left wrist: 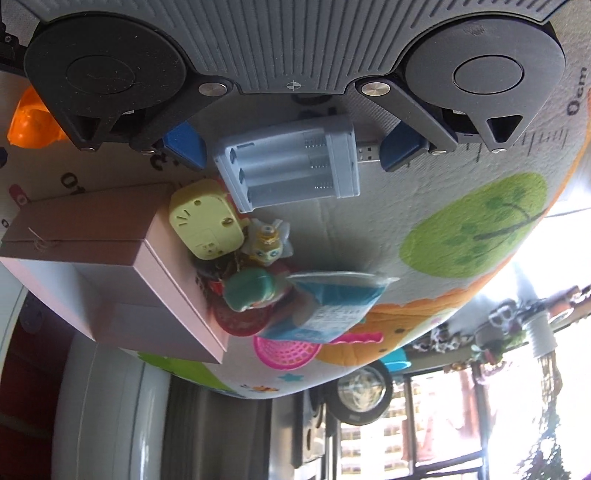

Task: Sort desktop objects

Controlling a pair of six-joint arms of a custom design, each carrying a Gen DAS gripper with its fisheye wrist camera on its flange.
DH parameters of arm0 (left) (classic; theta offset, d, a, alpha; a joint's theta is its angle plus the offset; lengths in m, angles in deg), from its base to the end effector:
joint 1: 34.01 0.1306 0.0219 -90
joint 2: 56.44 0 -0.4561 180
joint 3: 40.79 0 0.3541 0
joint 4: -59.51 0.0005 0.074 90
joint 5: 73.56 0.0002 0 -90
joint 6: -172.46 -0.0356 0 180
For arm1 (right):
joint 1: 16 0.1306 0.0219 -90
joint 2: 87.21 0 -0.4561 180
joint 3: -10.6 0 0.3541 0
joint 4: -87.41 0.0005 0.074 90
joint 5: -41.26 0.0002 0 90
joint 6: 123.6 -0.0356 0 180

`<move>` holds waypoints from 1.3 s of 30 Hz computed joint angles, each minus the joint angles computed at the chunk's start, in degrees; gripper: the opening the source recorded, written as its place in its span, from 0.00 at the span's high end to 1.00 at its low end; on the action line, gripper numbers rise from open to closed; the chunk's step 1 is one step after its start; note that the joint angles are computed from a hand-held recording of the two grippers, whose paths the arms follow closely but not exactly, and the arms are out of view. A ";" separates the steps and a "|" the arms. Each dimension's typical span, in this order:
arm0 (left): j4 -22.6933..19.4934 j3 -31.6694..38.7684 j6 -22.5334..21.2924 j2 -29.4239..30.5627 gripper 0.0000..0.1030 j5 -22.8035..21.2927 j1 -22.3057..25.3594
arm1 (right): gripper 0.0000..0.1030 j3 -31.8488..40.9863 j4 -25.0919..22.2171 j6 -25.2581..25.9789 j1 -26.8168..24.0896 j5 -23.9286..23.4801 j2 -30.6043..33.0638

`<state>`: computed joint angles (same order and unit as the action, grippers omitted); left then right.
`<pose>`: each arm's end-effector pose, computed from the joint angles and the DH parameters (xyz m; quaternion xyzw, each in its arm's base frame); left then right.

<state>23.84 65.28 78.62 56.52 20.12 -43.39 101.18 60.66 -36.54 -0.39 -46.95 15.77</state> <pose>0.6230 -0.1057 0.4339 0.1182 0.9075 -0.0488 0.4002 0.5350 0.1478 0.4297 -0.0930 0.8983 0.0553 0.4259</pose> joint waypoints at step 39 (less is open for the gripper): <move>0.52 -8.91 -7.58 -9.81 0.08 7.42 0.27 | 0.44 5.69 -9.27 3.76 -0.04 -1.80 -2.21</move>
